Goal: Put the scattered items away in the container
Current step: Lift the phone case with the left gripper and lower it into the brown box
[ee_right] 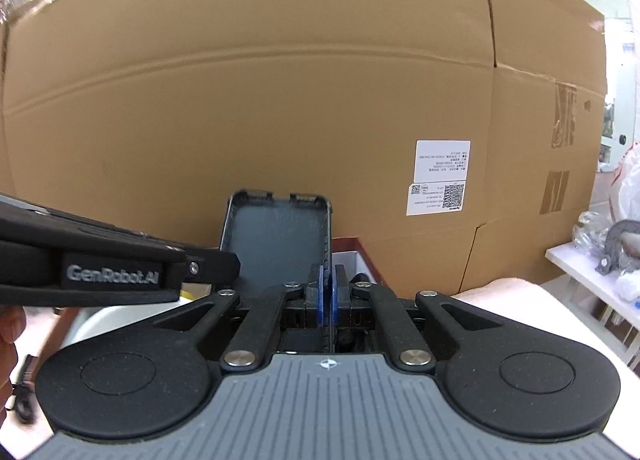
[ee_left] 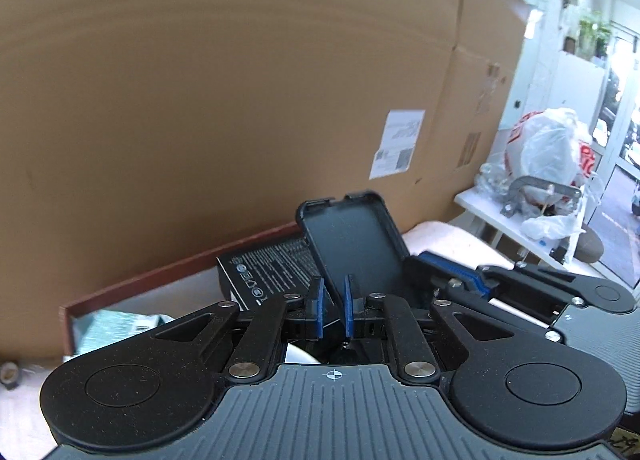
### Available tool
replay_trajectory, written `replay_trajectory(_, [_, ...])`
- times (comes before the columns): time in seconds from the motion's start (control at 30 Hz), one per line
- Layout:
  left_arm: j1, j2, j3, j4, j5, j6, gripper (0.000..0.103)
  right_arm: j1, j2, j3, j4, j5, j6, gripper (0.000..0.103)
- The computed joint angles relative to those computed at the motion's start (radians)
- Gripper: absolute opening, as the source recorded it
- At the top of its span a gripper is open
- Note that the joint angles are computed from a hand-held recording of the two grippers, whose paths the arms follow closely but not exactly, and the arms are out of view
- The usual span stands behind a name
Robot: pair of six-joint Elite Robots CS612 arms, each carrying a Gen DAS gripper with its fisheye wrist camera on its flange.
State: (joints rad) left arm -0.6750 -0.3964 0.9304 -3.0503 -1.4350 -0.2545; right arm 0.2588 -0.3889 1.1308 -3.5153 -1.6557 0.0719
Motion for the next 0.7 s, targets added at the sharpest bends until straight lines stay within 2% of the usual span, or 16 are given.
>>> replay_trajectory(0.13, [0.01,0.041,-0.083,0.092,-0.027,-0.042,0.006,-0.008,0.024,-0.053,0.049,0.001,-0.012,0.005])
replay_trajectory(0.27, [0.016,0.071,-0.14,0.144,-0.047,-0.055,0.009,-0.017,0.044,-0.092,0.099,0.013,-0.02,0.004])
replay_trajectory(0.3, [0.017,0.077,-0.148,0.138,-0.055,-0.054,0.024,-0.019,0.049,-0.102,0.11,0.016,-0.024,0.004])
replay_trajectory(0.33, [0.018,0.08,-0.149,0.127,-0.055,-0.058,0.034,-0.019,0.052,-0.105,0.11,0.016,-0.024,0.005])
replay_trajectory(0.37, [0.017,0.08,-0.145,0.117,-0.041,-0.063,0.039,-0.021,0.056,-0.108,0.104,0.02,-0.02,0.006])
replay_trajectory(0.43, [0.012,0.071,-0.123,0.095,0.015,-0.08,0.069,-0.022,0.063,-0.11,0.081,0.014,-0.001,0.012])
replay_trajectory(0.5, [0.01,0.067,-0.105,0.07,0.059,-0.107,0.083,-0.022,0.066,-0.109,0.057,-0.008,0.019,0.029])
replay_trajectory(0.53, [0.013,0.064,-0.094,0.048,0.056,-0.121,0.089,-0.023,0.065,-0.103,0.043,-0.017,0.036,0.039])
replay_trajectory(0.57, [0.018,0.06,-0.083,0.029,0.04,-0.138,0.093,-0.023,0.065,-0.097,0.029,-0.034,0.056,0.063])
replay_trajectory(0.6, [0.022,0.057,-0.075,0.011,0.021,-0.156,0.099,-0.023,0.065,-0.091,0.012,-0.051,0.069,0.079])
replay_trajectory(0.7, [0.026,0.05,-0.052,-0.039,-0.006,-0.165,0.103,-0.028,0.058,-0.069,-0.012,-0.019,0.061,0.084])
